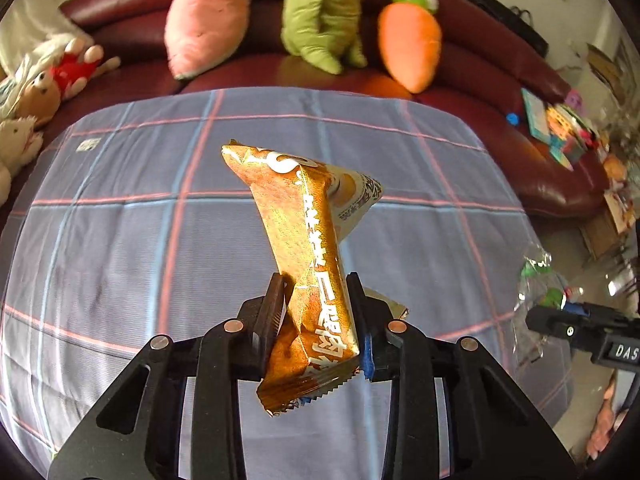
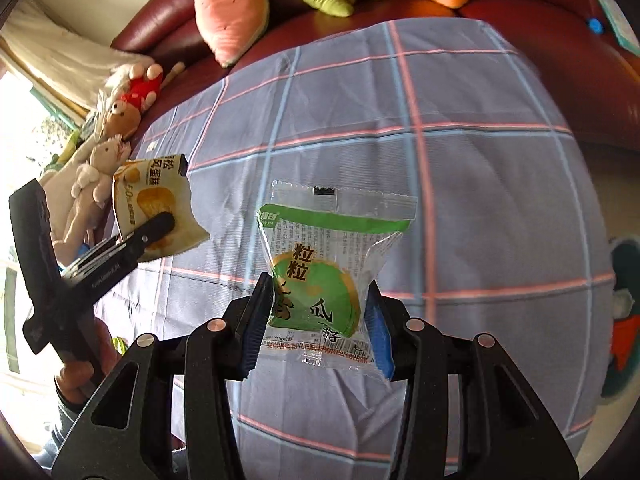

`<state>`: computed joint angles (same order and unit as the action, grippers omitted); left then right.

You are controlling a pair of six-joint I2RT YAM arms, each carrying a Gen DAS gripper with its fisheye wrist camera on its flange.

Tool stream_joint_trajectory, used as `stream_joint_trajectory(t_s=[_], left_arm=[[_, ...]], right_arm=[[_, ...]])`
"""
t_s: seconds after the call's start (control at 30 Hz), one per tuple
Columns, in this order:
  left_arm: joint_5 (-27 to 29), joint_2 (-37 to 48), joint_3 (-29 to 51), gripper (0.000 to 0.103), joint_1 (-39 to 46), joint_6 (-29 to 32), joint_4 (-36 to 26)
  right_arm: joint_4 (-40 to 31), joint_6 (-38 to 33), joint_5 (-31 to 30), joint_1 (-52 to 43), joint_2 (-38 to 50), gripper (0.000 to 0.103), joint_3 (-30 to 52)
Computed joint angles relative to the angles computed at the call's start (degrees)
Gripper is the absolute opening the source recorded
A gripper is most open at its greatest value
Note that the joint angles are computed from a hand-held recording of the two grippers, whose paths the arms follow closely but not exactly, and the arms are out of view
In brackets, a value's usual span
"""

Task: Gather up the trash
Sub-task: 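Carry the cake packet with left tool while right tool carries the green packet to the bin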

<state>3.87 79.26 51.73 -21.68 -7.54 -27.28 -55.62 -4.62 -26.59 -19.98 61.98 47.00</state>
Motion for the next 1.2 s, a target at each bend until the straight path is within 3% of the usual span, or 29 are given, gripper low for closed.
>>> stream_joint_trajectory(t_s=[0.2, 0.4, 0.53, 0.8, 1.2], left_arm=[[-4.1, 0.9, 1.8, 0.033, -14.5, -6.4, -0.3], [-8.4, 8.1, 9.1, 0.033, -30.4, -11.9, -1.0], [-9.3, 15.0, 15.6, 0.033, -38.1, -13.4, -1.5], [-10.2, 32.3, 34.8, 0.033, -49.5, -13.4, -6.3], [-8.0, 55.5, 65.4, 0.033, -54.3, -12.7, -17.9]], right_arm=[[-12.1, -20.6, -7.4, -26.0, -0.1, 0.043, 2.9], [-23.5, -46.0, -12.4, -55.6, 12.3, 0.043, 11.8], [-27.5, -54.9, -13.6, -68.5, 22.5, 0.043, 20.0], [-31.0, -59.3, -14.7, -81.8, 40.6, 0.043, 37.1], [-32.8, -57.0, -13.6, -84.5, 53.3, 0.043, 50.8]])
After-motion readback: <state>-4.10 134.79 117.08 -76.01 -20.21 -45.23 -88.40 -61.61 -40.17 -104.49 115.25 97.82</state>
